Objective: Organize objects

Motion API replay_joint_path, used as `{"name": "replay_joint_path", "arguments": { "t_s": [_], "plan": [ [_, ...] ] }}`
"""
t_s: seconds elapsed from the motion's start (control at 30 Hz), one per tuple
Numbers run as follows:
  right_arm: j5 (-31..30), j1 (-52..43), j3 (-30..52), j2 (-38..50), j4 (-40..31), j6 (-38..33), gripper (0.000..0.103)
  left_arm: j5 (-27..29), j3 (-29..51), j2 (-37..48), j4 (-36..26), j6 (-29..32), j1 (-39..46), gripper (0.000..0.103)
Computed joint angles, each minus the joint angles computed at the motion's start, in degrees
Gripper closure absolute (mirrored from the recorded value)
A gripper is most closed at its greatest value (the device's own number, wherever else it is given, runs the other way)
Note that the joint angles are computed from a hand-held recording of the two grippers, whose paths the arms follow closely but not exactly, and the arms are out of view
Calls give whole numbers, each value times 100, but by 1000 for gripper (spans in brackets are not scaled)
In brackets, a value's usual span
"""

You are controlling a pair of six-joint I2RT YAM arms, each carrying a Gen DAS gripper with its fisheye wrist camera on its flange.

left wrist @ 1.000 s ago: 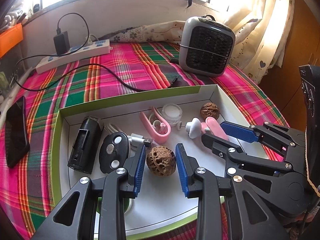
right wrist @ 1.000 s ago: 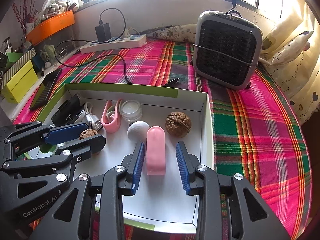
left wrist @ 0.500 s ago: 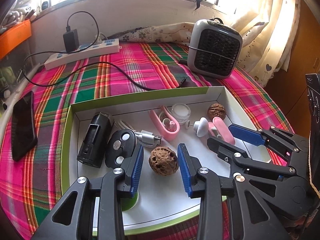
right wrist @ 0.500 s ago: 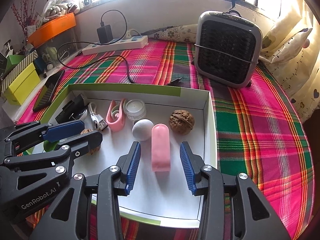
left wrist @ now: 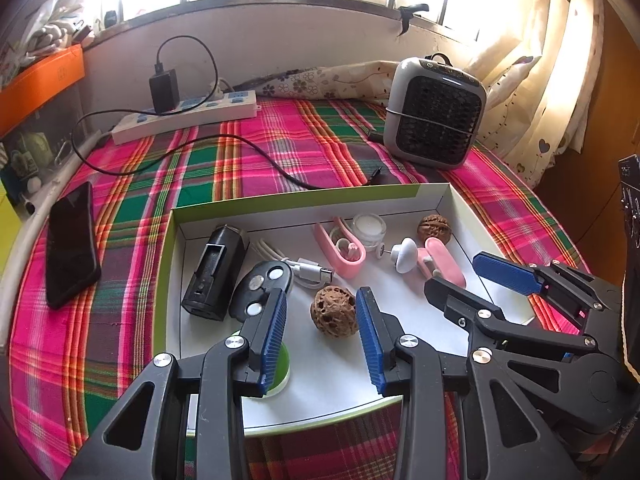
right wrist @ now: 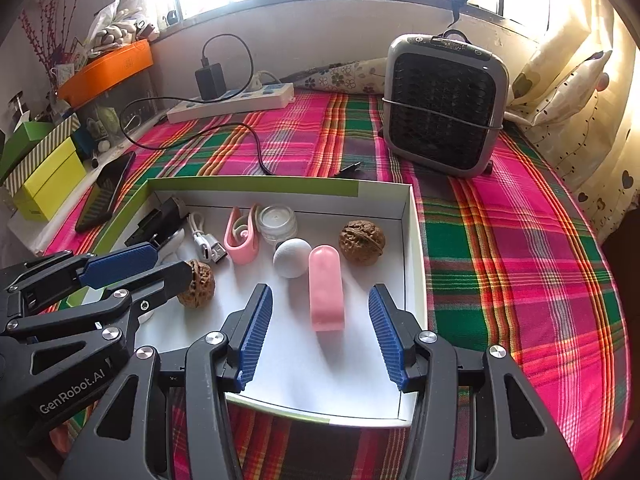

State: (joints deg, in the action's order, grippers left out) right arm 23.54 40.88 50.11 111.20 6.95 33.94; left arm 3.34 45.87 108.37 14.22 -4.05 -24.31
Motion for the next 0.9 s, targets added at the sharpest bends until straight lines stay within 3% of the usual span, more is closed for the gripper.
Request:
{"name": "replay_joint_path", "arguments": {
  "t_s": [0.9],
  "plan": [
    [936,1005,-659,-896,-305,738,52,-585,-1663,-1589,404,-417,-283,69]
  ]
}}
